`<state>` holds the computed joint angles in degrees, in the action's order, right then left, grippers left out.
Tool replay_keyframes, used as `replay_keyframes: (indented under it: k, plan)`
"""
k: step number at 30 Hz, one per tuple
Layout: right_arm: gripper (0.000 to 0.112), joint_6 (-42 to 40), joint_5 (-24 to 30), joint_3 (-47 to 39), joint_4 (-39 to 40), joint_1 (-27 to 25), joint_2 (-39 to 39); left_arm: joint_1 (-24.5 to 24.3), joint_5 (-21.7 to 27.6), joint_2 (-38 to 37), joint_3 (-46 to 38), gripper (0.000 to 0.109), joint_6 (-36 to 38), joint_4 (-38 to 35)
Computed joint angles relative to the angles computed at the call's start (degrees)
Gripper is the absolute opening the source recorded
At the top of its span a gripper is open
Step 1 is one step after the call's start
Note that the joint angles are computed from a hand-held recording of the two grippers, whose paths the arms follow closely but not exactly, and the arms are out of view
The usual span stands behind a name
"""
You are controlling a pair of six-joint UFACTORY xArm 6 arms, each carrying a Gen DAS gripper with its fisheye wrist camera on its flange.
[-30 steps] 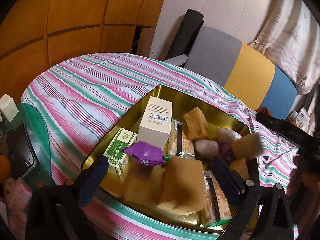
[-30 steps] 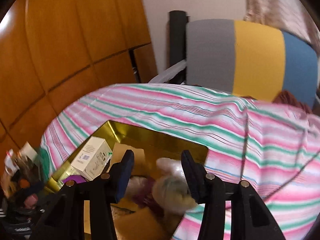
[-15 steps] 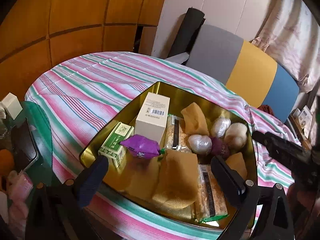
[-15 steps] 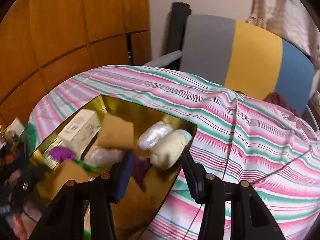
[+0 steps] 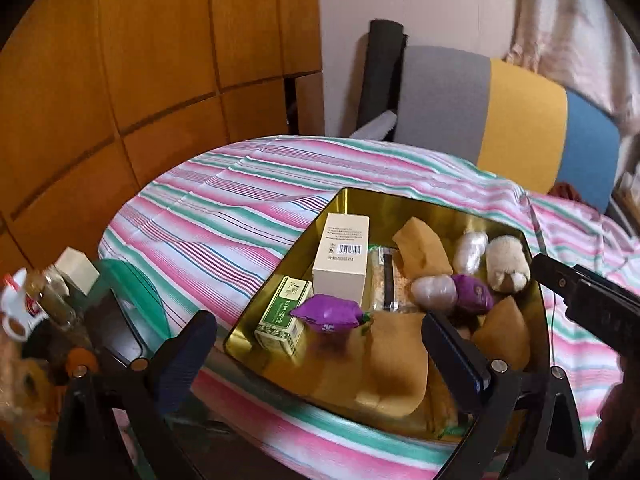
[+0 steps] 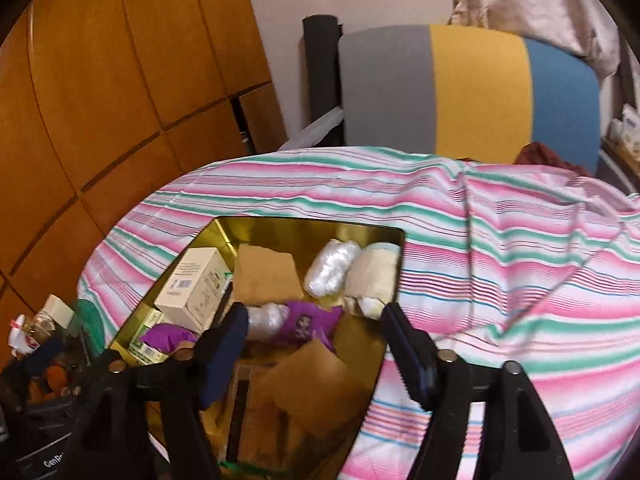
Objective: Organize objects
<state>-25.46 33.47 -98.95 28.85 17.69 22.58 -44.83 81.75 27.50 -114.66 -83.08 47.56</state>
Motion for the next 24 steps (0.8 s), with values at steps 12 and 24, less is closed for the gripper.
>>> replay_keyframes:
  k: [12, 24]
  plan:
    - [0.077, 26.87, -10.7, 16.11, -31.03, 2.21, -10.27, -1.31, 7.92, 0.87, -3.49, 0.103, 2.98, -5.68]
    - [0.077, 26.55, -10.19, 19.73, -27.95, 3.02, -13.18, -0.86, 6.53, -1.71, -0.44, 0.103, 1.8, -8.75]
